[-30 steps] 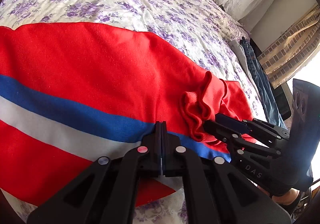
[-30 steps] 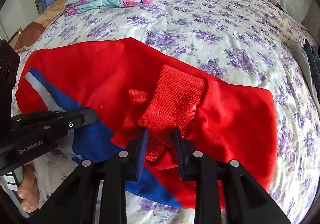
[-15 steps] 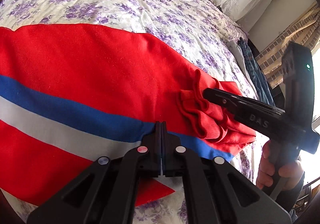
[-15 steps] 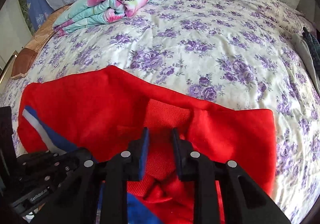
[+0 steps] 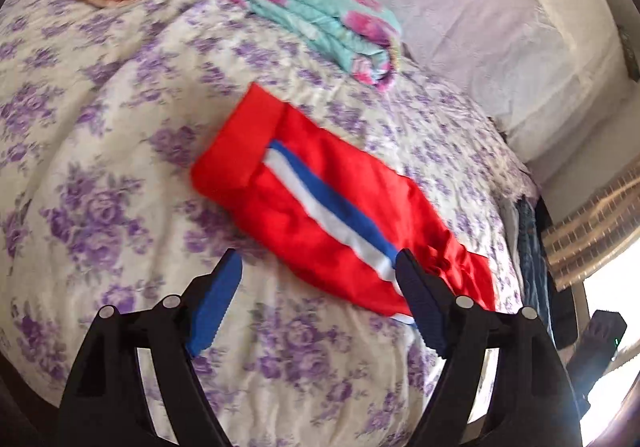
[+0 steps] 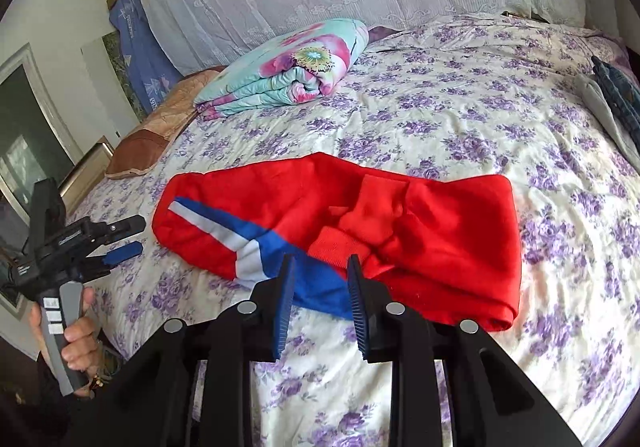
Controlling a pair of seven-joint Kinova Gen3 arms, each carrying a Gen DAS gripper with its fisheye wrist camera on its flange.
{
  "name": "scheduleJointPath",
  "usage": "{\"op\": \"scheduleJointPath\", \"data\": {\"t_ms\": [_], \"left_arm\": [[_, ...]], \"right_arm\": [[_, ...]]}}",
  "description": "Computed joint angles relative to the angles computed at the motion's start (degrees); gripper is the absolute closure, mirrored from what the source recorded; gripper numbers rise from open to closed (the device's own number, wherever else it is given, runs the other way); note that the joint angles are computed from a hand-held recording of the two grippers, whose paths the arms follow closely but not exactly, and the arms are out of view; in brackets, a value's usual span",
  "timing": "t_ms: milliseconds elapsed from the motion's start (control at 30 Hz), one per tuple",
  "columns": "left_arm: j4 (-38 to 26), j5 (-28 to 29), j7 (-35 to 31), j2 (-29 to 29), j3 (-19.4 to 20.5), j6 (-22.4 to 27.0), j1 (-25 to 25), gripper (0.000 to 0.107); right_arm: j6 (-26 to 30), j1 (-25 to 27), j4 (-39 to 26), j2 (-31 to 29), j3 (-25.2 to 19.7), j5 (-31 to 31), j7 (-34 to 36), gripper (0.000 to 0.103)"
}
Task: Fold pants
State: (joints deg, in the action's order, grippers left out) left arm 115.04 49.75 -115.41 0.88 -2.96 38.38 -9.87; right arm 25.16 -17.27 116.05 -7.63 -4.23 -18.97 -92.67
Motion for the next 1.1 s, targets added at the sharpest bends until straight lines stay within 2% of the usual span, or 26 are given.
{"op": "scheduleJointPath", "data": {"t_ms": [67,167,233,300,333,367,400,433,467,500,567,667,733,833,900,933,1000,1033,1100], "left_arm": [[-2.6,-1.9,4.0,3.6,1.2,3.7,-3.6,0.031],[-4.8,2.3,3.5,9.1,5.7,6.9,-10.0,0.032],[-5.2,5.0,1.4,10.7,5.4,5.5,-9.5,0.032],[-7.0,6.5,1.7,12.5,3.1,5.7,-7.3,0.032],[-8.2,6.5,2.6,13.5,2.5,5.9,-6.5,0.039],[-9.0,5.6,4.2,14.1,2.1,5.7,-5.7,0.052],[-9.6,5.0,4.9,14.5,2.5,5.9,-5.9,0.067],[-10.1,5.2,4.6,14.9,4.0,6.6,-7.2,0.088],[-9.7,6.1,3.4,14.4,4.8,6.4,-8.0,0.091],[-9.0,6.0,2.3,13.3,4.8,5.3,-7.7,0.091],[-8.1,4.0,1.8,10.9,4.8,2.6,-6.0,0.092],[-7.2,-1.4,2.9,6.8,4.9,-2.5,-2.3,0.092],[-6.9,-5.5,4.4,4.4,5.0,-5.4,0.2,0.092],[-6.8,-8.3,5.2,2.1,5.0,-6.8,2.5,0.092],[-7.3,-9.3,5.2,1.4,4.7,-7.0,3.6,0.092],[-7.7,-9.5,5.1,1.4,4.6,-6.9,4.1,0.092],[-8.4,-10.1,4.6,1.4,4.5,-6.5,4.7,0.092],[-9.3,-10.0,3.9,1.9,4.3,-5.2,4.8,0.092],[-10.8,-10.5,3.6,3.2,5.0,-3.4,4.5,0.092]], "right_arm": [[0.0,-1.0,1.8,-1.0,1.8,-3.5,2.9,0.076],[0.2,-0.1,4.3,-3.0,1.7,-3.3,2.2,0.076],[0.1,0.7,5.8,-4.5,1.6,-2.5,0.6,0.075],[0.0,1.3,7.1,-5.6,2.1,-2.2,-0.7,0.073],[-0.1,1.4,7.6,-6.0,2.3,-2.2,-1.3,0.072],[-0.2,1.7,8.1,-6.3,2.4,-1.8,-2.1,0.071],[-0.2,2.0,8.4,-6.3,2.2,-1.4,-2.8,0.071],[-0.3,2.4,8.7,-6.2,2.1,-1.8,-2.6,0.071],[-0.2,3.4,8.9,-5.9,1.6,-2.9,-1.4,0.071],[0.1,4.0,8.8,-5.2,1.3,-4.4,0.1,0.071],[1.0,2.1,7.8,-3.1,3.5,-8.0,4.6,0.07],[2.6,-5.7,4.5,0.8,9.8,-13.4,11.6,0.07],[3.1,-9.4,0.8,4.2,11.2,-14.6,13.5,0.07],[1.2,-9.4,-4.8,10.3,7.6,-9.8,9.6,0.071],[1.4,-7.1,-8.6,14.0,3.0,-5.5,5.6,0.072],[2.9,-5.9,-10.8,16.1,0.9,-4.5,4.7,0.073],[7.5,-6.8,-14.7,20.1,-0.6,-0.8,2.0,0.076],[8.8,-8.5,-15.7,20.9,0.1,1.5,1.2,0.077],[12.3,-8.5,-17.8,20.9,-0.8,4.3,1.4,0.078]]}}
